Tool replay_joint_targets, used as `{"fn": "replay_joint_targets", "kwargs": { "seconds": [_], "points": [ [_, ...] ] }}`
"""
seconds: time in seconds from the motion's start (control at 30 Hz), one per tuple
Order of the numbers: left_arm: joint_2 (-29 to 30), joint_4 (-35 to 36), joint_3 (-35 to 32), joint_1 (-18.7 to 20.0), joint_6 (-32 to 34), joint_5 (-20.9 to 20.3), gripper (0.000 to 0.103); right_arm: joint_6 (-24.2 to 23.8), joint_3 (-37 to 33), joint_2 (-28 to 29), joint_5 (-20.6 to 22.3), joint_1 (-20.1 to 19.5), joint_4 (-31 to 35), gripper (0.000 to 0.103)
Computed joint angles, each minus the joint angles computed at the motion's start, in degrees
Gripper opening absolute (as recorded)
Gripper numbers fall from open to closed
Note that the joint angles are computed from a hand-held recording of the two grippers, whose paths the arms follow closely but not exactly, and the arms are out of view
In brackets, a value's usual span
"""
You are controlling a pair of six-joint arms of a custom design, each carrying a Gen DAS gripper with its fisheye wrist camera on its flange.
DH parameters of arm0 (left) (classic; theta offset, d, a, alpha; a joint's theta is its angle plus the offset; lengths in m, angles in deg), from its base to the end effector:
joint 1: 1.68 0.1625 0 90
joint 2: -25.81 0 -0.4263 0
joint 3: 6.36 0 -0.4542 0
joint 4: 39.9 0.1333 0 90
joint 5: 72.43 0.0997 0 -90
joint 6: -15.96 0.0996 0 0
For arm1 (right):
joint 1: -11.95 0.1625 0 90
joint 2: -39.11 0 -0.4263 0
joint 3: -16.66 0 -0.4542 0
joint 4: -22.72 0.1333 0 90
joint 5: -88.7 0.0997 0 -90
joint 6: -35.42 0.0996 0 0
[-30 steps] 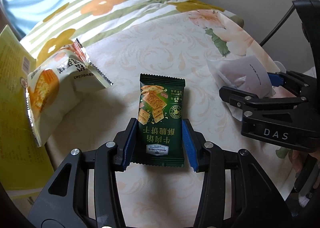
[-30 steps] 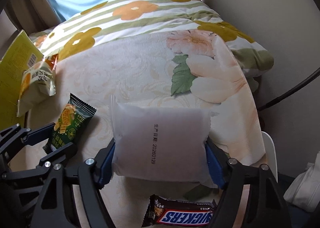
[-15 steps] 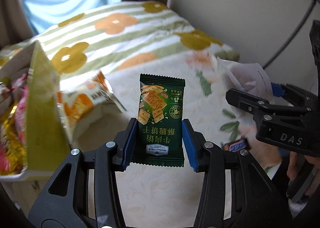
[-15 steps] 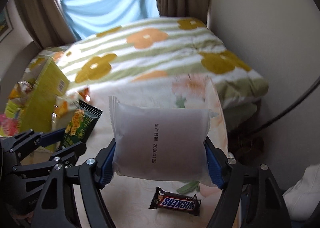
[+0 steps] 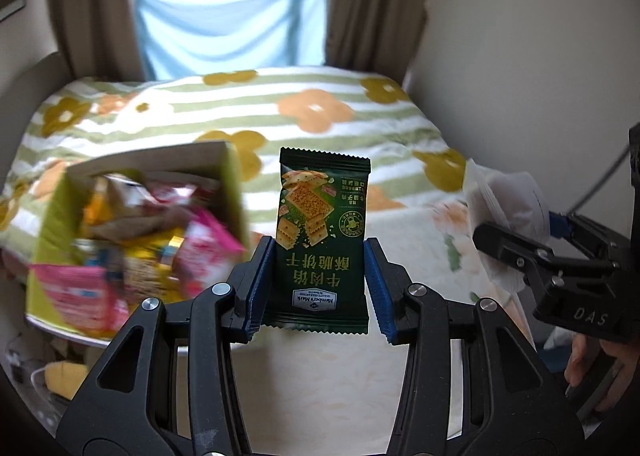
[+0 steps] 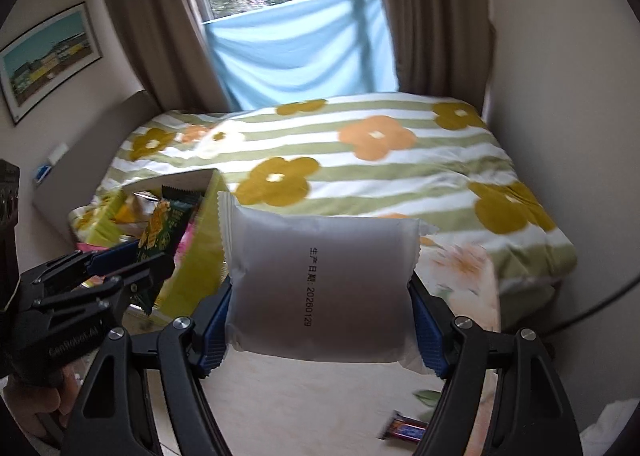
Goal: Organize snacks
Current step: 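Lift both held packs and carry them over the box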
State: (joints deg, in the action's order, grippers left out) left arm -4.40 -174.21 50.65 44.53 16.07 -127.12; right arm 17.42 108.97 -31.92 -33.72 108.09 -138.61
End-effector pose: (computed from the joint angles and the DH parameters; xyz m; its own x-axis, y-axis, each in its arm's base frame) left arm -0.4804 -0.7770 0.1247 -0.7082 0.4405 -0.5518 0.6613 0.6876 -0.2998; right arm 0.1533 -0.6778 0.4232 -0.8188 0.1055 0.5643 -0.3383 0.7056 -0.6227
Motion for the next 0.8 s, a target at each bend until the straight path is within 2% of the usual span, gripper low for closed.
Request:
{"fn": "replay_joint_targets", "kwargs": {
  "seconds": [0.4, 0.57, 0.63, 0.8],
  "points": [
    [-2.04, 5.10, -8.62, 8.22, 2.52, 2.44, 0.041, 4.16, -15.64, 16.10, 2.05, 5.87, 7.73, 0.072],
    [-0.41, 8.26, -14.04, 11.50, 3.40, 5.04, 0.041, 5.26, -22.78, 23.07, 2.58, 6.86, 10.78, 0.072],
    [0.81, 10.60, -16.66, 12.50, 3.50, 6.43, 0.041, 5.88, -25.58, 25.85, 1.46, 7.23, 11.90, 0.072],
    [4.01, 17.56, -23.44, 14.86, 3.81, 6.15, 0.041, 8.74, -28.54, 29.02, -0.38, 7.70, 14.17, 0.072]
  ]
}}
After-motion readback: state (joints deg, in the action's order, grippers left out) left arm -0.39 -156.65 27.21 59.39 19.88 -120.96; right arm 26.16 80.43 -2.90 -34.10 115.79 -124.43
